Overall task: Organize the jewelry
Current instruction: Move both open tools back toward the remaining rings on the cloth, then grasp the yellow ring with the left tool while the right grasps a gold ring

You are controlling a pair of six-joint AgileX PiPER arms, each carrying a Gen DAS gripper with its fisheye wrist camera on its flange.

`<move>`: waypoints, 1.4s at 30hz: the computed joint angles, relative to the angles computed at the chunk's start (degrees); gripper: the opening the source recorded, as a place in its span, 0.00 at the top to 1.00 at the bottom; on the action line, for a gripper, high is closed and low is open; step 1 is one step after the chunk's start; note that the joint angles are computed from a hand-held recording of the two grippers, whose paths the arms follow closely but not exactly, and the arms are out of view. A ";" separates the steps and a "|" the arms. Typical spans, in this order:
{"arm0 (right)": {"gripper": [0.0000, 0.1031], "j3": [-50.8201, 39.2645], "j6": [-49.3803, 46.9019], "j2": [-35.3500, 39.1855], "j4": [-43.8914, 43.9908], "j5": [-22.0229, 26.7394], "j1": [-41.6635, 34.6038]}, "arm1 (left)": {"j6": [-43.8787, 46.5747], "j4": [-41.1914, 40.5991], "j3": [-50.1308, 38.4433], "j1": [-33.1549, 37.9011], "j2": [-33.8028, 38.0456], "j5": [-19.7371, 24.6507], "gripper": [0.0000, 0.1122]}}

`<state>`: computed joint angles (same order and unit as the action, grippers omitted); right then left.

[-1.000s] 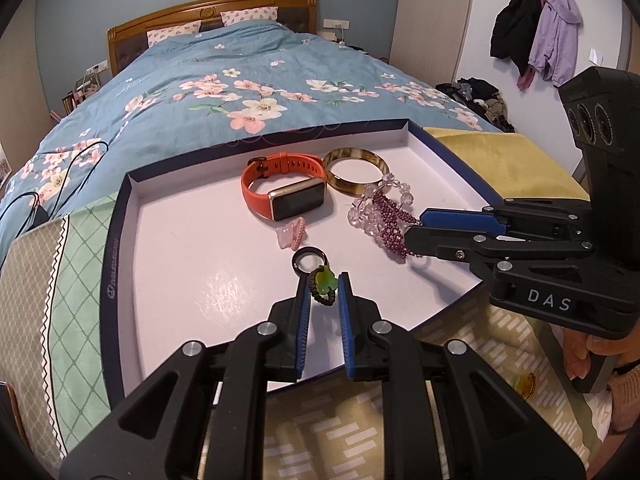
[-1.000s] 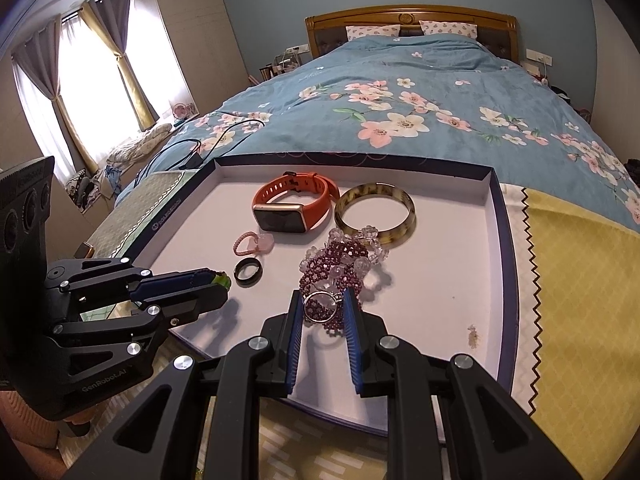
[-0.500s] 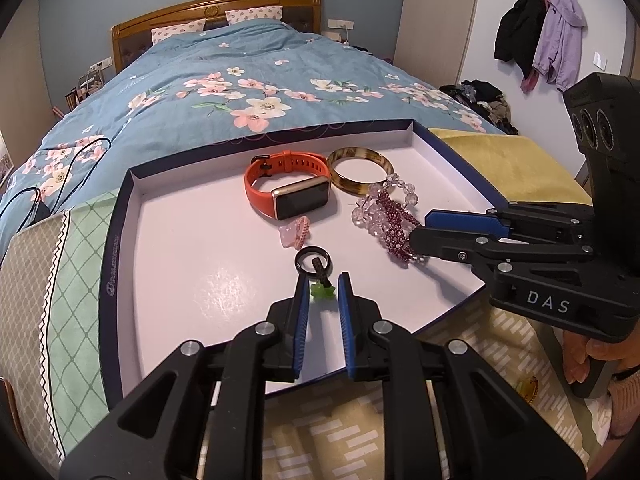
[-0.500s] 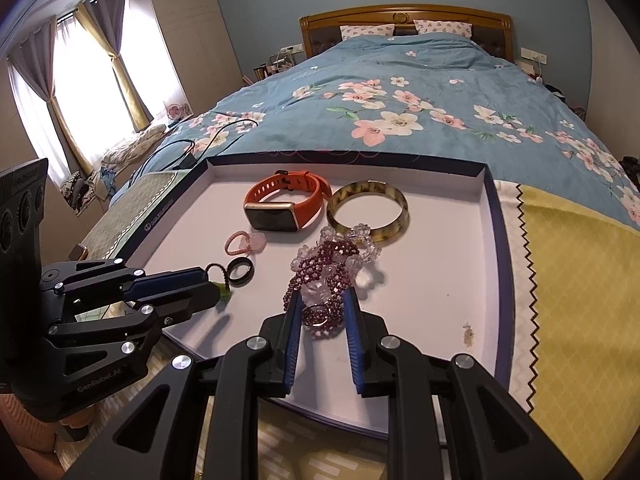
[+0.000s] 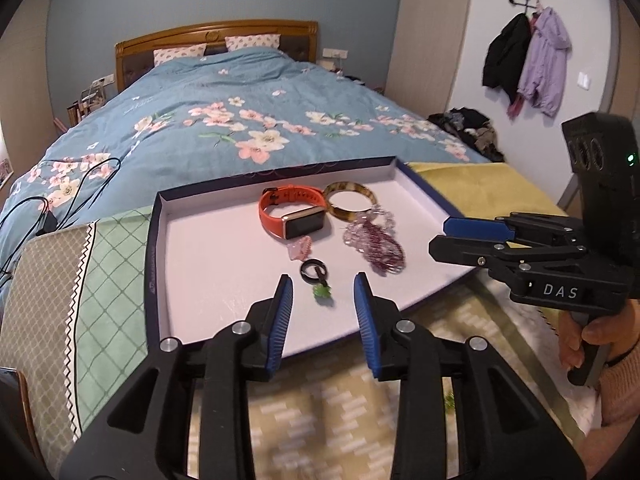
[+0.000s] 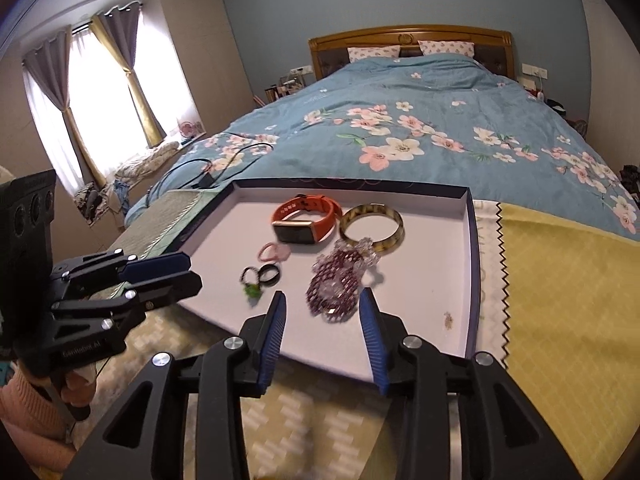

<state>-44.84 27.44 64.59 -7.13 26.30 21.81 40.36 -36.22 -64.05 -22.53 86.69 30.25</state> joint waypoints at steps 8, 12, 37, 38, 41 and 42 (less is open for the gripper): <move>0.64 4.75 7.53 -7.01 -5.58 5.39 6.85 | 11.44 -7.86 9.19 0.68 -9.82 4.53 0.70; 0.64 7.54 12.12 -9.23 -7.63 7.29 10.22 | 11.28 -6.86 12.86 -1.83 -11.92 4.33 0.70; 0.65 11.79 32.68 -11.83 -19.20 11.79 25.29 | 3.20 -0.68 13.40 -9.68 -5.58 3.40 0.78; 0.65 11.73 32.89 -11.88 -19.29 11.92 25.48 | 2.44 -0.24 13.03 -9.73 -5.02 3.53 0.78; 0.69 11.78 32.26 -11.89 -18.85 11.54 25.40 | 2.64 -1.47 13.37 -9.13 -5.22 3.21 0.78; 0.74 11.82 31.40 -11.77 -18.24 11.06 25.04 | 3.05 -1.95 13.50 -8.74 -5.35 3.33 0.76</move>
